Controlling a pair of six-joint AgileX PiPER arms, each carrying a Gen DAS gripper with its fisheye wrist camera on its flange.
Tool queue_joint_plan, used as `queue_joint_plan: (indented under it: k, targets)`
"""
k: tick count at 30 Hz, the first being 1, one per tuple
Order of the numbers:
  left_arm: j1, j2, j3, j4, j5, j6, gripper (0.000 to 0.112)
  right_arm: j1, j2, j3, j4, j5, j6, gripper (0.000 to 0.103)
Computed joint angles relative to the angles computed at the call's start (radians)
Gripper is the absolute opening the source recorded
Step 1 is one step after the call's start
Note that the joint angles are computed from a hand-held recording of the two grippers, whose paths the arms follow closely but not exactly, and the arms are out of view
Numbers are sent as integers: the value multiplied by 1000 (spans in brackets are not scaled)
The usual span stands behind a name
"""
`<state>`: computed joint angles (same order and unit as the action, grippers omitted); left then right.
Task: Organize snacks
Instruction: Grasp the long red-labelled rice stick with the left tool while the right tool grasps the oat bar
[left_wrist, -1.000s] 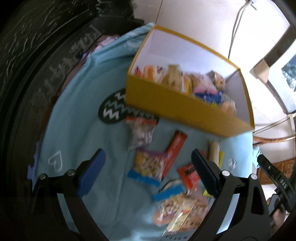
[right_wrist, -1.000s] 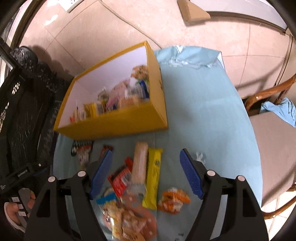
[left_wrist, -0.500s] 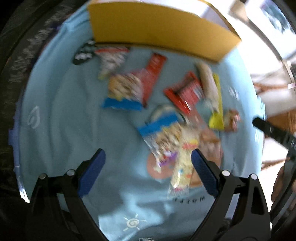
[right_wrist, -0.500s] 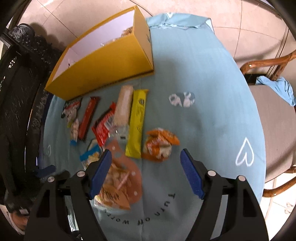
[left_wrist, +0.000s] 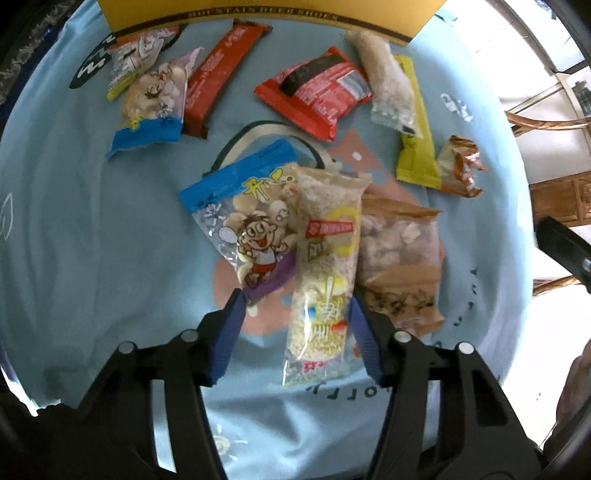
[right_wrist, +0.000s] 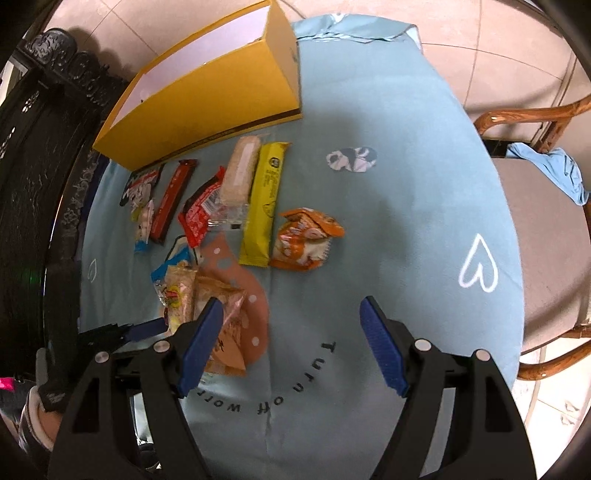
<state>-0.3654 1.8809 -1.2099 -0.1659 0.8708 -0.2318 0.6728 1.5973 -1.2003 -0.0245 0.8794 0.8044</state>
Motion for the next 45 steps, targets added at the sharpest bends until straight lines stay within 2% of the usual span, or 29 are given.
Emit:
queue_joint_plan:
  k: [2,5,6,10,13,18,27,32,36,40,45]
  targets:
    - [-10,-2,3,21,-7,-15,55,0,-16,11,-7,6,10,77]
    - [-46,2,1,99,-12,-73,31,3,-29,20,-11,12,20,77]
    - [-36,3,-5,85,-5,-57,30,4,-31,22,-10,13,19,77]
    - [5,-73,40,41,-29,-32,29,16,-31,12,-19,27,14,77]
    - [64,-184,106,-18,-50,56,28,15,-21,-3,-16,31,9,77]
    - [130,-287,162,11,-57,41,28,-3,52,-72,-8,45,-7,77]
    - [248,-309,170,-33,-32,106,29,-39,278,-343,-32,94,-53,77]
    - [271,-252,147,-20,-33,93,29,-90,386,-475,33,100,-124,77]
    - [284,-196,120,-27,-30,102,29,-93,474,-617,26,150,-191,77]
    - [296,-149,94,-27,-25,112,29,-101,590,-783,47,239,-247,70]
    - [306,-105,75,-28,-15,122,29,-101,723,-971,89,317,-298,47]
